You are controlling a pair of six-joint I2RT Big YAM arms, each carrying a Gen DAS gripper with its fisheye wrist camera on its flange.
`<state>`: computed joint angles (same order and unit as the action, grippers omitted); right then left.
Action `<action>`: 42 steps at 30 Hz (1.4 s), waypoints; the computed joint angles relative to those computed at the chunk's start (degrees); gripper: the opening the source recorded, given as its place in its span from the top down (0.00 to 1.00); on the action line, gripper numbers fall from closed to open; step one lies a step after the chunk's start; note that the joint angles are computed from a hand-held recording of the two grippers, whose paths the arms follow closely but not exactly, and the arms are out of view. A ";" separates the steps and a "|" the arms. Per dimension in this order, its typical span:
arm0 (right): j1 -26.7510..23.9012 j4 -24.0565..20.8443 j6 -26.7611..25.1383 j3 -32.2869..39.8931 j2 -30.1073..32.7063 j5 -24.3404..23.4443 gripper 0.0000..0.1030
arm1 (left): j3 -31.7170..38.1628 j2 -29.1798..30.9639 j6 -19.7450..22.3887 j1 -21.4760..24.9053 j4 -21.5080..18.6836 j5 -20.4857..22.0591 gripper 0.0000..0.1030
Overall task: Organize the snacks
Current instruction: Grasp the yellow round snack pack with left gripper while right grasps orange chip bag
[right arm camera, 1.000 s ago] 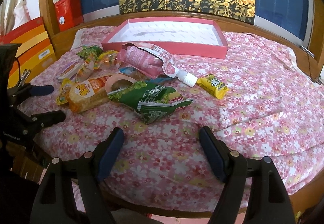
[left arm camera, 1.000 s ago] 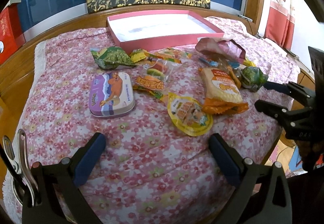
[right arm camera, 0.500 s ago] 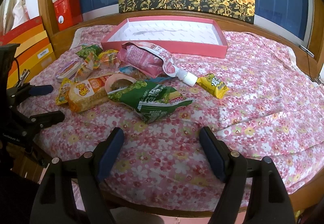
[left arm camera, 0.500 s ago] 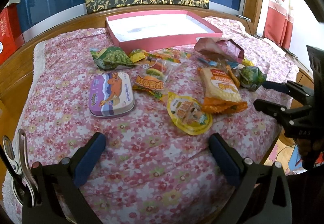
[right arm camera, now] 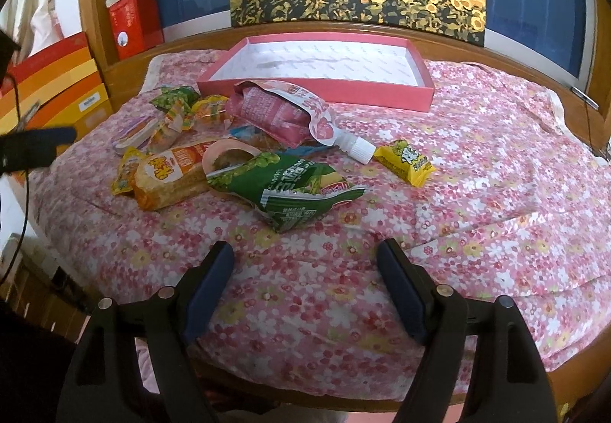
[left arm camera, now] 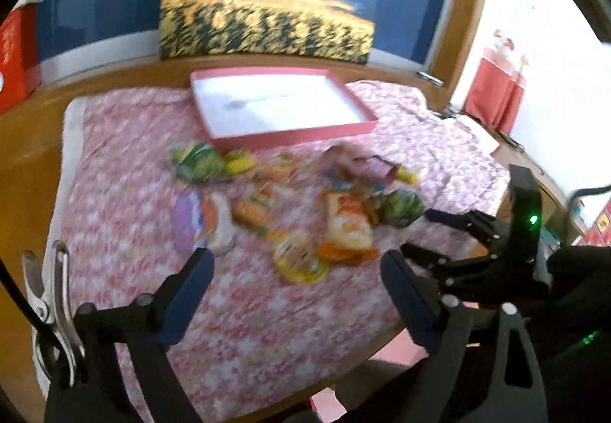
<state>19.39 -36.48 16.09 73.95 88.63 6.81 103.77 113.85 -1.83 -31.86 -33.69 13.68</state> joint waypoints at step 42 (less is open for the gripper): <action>-3.24 -23.07 20.51 33.24 21.57 -30.30 0.11 | -3.14 -0.53 -5.62 2.54 -6.33 0.97 0.59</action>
<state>16.15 -59.55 36.60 107.19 110.20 -23.49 100.63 113.32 -7.45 -29.32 -40.02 14.66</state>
